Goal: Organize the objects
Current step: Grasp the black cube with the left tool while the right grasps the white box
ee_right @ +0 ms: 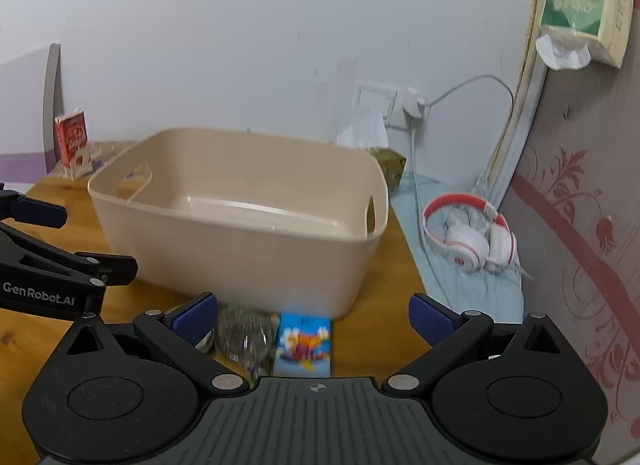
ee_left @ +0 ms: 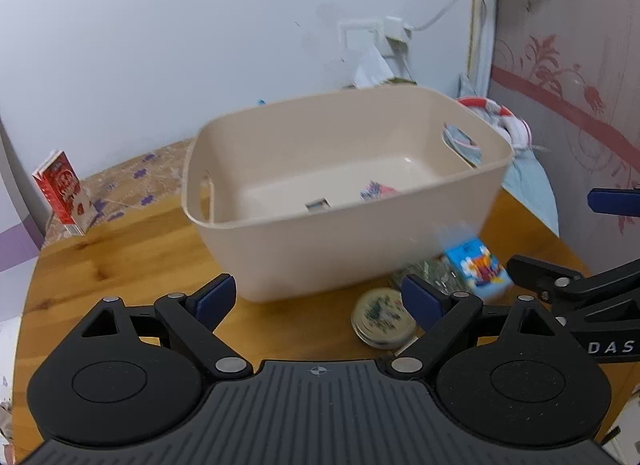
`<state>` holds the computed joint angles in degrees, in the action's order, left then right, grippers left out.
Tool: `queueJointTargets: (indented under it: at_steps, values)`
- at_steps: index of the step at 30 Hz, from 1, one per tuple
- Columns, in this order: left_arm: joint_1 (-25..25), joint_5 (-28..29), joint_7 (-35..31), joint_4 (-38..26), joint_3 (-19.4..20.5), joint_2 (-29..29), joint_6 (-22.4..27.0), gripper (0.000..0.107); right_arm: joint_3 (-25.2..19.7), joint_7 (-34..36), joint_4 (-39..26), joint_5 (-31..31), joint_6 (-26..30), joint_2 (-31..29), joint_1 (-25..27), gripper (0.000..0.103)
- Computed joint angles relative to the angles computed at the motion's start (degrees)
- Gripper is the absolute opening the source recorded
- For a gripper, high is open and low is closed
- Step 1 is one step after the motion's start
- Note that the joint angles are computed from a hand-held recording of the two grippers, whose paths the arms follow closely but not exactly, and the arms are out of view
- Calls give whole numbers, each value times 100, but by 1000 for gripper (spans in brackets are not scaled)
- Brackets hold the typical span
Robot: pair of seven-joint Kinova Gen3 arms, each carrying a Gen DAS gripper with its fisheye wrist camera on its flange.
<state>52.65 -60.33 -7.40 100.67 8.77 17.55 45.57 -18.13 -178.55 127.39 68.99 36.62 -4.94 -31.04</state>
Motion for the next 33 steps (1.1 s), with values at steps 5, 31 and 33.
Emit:
queueJointTargets:
  at_steps: [5, 31, 33]
  values:
    - [300, -96, 398, -97, -42, 394, 312, 91, -8, -294, 208, -12, -25, 116, -32, 103]
    - [-109, 653, 65, 890, -170, 73, -635, 91, 96, -666, 598, -124, -321, 459, -495, 103]
    - [-142, 662, 42, 988, -144, 3, -703, 91, 115, -646, 628, -143, -485, 403, -483, 103]
